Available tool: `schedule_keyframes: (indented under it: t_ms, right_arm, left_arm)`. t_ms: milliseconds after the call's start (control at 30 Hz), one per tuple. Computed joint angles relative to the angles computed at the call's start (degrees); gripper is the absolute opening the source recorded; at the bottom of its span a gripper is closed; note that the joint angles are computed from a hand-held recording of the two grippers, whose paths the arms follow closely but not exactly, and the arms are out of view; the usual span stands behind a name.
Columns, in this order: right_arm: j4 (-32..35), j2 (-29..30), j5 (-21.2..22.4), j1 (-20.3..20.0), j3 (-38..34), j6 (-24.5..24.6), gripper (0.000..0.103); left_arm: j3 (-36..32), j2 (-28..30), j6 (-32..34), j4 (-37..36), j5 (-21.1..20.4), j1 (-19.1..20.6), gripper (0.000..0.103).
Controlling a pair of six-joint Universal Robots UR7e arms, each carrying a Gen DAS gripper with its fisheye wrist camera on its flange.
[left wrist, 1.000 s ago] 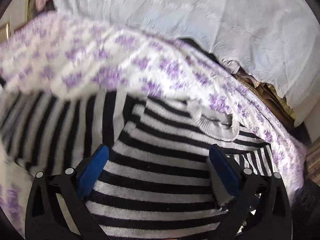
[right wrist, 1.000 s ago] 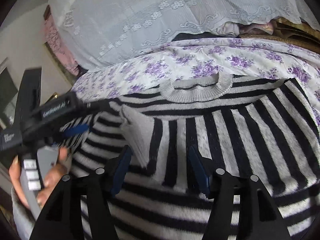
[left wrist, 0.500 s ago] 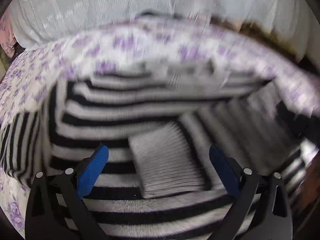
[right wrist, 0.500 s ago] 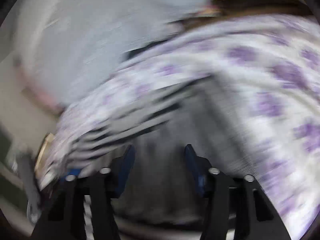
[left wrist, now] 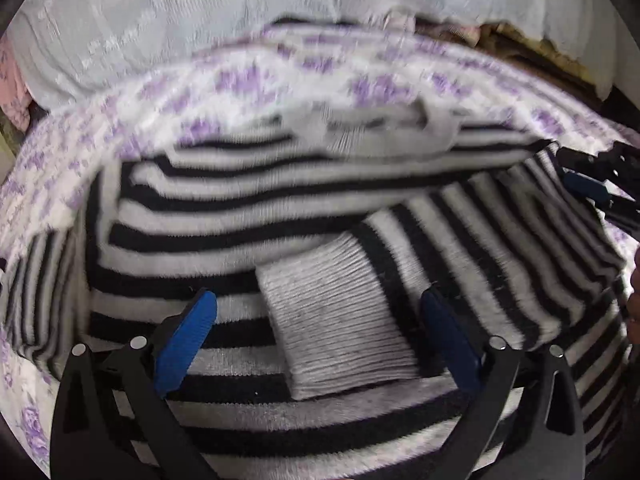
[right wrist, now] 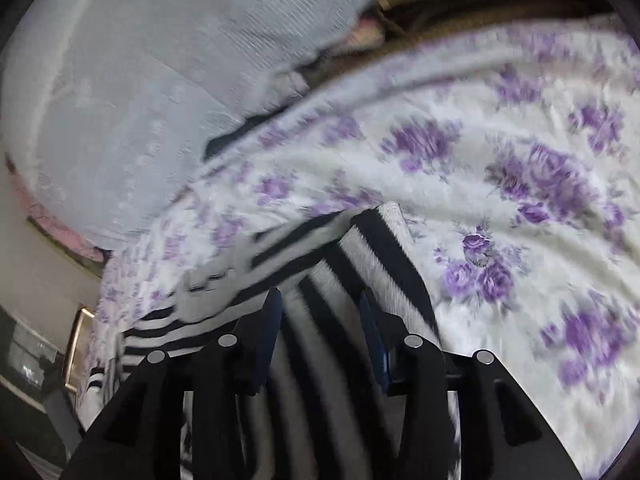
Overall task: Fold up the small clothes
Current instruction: 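Lay the grey cuff onto the sweater body near the collar with the right tool, then grasp the other sleeve's grey cuff with the left tool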
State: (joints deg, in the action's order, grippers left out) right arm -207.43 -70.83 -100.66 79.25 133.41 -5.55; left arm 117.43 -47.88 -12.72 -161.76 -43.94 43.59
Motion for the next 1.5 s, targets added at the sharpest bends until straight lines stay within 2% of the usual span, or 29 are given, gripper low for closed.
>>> schedule_keyframes:
  t_ms: [33,67,100,133,167,233,300,333,367,400,433,500,567,600,633,667,700,733,767,833,900,1033,1133,1167,1300,1367,1400,1467,1500]
  right_arm:
    - [0.5,0.4,0.3,-1.3,-0.7,0.5,0.0]
    - [-0.3,0.2,2.3,-3.6,-0.4,1.6,0.0]
    - [0.1,-0.8,6.7,-5.5,0.3,3.1,0.0]
    - [-0.2,-1.9,9.2,-6.6,1.7,4.4,0.0]
    - [-1.6,-3.1,9.2,-6.4,3.4,4.6,0.006]
    - [-4.2,-4.6,8.0,-4.6,6.5,2.6,0.009]
    - [-5.0,-6.9,9.0,-2.9,10.6,-2.0,0.02]
    - [-5.2,-7.6,9.1,-2.4,12.2,-3.7,0.034]
    - [-5.5,-7.9,8.7,-2.2,13.5,-5.0,0.043]
    - [-5.8,-7.3,7.8,-2.6,14.5,-6.3,0.042]
    - [-6.9,-6.0,8.4,-4.2,15.4,-7.8,0.037]
    - [-11.0,-4.6,14.2,-8.2,17.1,-9.1,0.032]
    - [-10.9,-6.6,17.6,-10.0,18.1,-8.5,0.033]
    - [-14.1,-6.3,19.8,-11.3,19.5,-8.7,0.035]
    - [-17.2,-6.1,21.1,-12.2,20.5,-8.6,0.045]
    - [-21.1,-5.8,22.2,-13.0,21.8,-8.4,0.065]
    - [-26.4,-4.9,22.6,-13.7,22.9,-7.4,0.074]
    - [-31.6,-3.1,22.3,-13.8,23.2,-5.8,0.079]
    - [-35.3,-2.6,23.8,-15.6,24.0,-4.1,0.079]
    - [-35.4,-3.0,26.8,-18.7,24.5,-1.9,0.079]
    - [-32.4,-4.2,28.1,-20.6,24.5,-0.5,0.079]
    - [-32.6,-4.1,28.1,-20.8,24.9,-0.9,0.079]
    - [-31.3,-5.0,28.3,-21.0,24.9,-0.3,0.08]
    - [-30.7,-4.3,26.9,-19.5,23.7,0.5,0.08]
    - [-30.2,-4.2,26.0,-18.8,23.7,0.2,0.082]
    - [-29.5,-4.1,25.1,-18.1,23.1,-0.1,0.084]
    - [-29.3,-4.1,25.1,-18.0,23.1,-0.2,0.084]
    - [-28.7,-4.3,24.9,-17.8,22.8,-0.4,0.084]
    - [-28.7,-4.3,24.9,-17.8,22.8,-0.4,0.084]
  left_arm:
    - [-0.2,-0.2,-0.2,-0.1,-1.4,0.7,0.099]
    - [-0.3,-0.5,-0.2,-0.2,-2.7,1.3,0.099]
    - [-0.5,-0.8,-0.4,0.1,-3.4,1.6,0.099]
    - [-0.3,-1.0,-0.4,0.0,-3.3,1.4,0.099]
    - [0.1,-1.2,-0.7,-0.3,-2.8,1.1,0.099]
    - [1.5,-2.1,0.3,-3.5,-2.6,0.2,0.099]
    - [2.5,-2.9,1.6,-7.2,-3.8,-0.3,0.099]
    - [2.5,-3.0,1.6,-7.3,-4.3,-0.2,0.099]
    - [2.0,-2.8,1.1,-5.4,-4.2,-0.2,0.099]
    - [0.6,-1.5,0.0,-1.2,-2.9,0.3,0.099]
    - [-0.1,-0.3,-0.2,0.7,-2.4,0.9,0.099]
    - [0.1,-1.3,-1.9,1.5,-2.9,0.8,0.099]
    - [1.5,-4.3,-3.7,1.1,-5.0,0.8,0.099]
    - [2.6,-5.7,-4.3,0.2,-5.7,0.8,0.099]
    - [4.0,-8.1,-5.2,-0.1,-6.7,0.9,0.099]
    - [5.5,-10.8,-5.9,-0.2,-7.4,1.1,0.099]
    - [6.7,-12.9,-6.5,-0.3,-7.4,1.3,0.099]
    - [8.5,-15.5,-7.7,-0.2,-6.5,1.3,0.099]
    - [10.0,-17.9,-8.8,-0.2,-5.2,1.6,0.099]
    - [13.0,-23.1,-12.2,-0.6,-2.8,3.0,0.099]
    - [14.6,-27.9,-16.5,-0.8,-3.2,5.9,0.099]
    - [14.4,-32.7,-22.4,-5.9,-11.1,14.3,0.098]
    - [12.6,-32.6,-24.3,-7.6,-16.3,20.5,0.098]
    - [11.6,-31.6,-23.6,-9.4,-20.4,23.3,0.098]
    - [8.7,-30.3,-21.6,-11.1,-24.2,26.0,0.098]
    - [7.4,-29.3,-21.5,-11.7,-24.2,26.9,0.095]
    - [6.9,-28.9,-21.4,-12.2,-23.5,27.0,0.09]
    - [5.8,-28.1,-19.7,-11.4,-19.3,26.2,0.064]
    - [5.4,-27.8,-18.8,-10.3,-17.5,26.0,0.048]
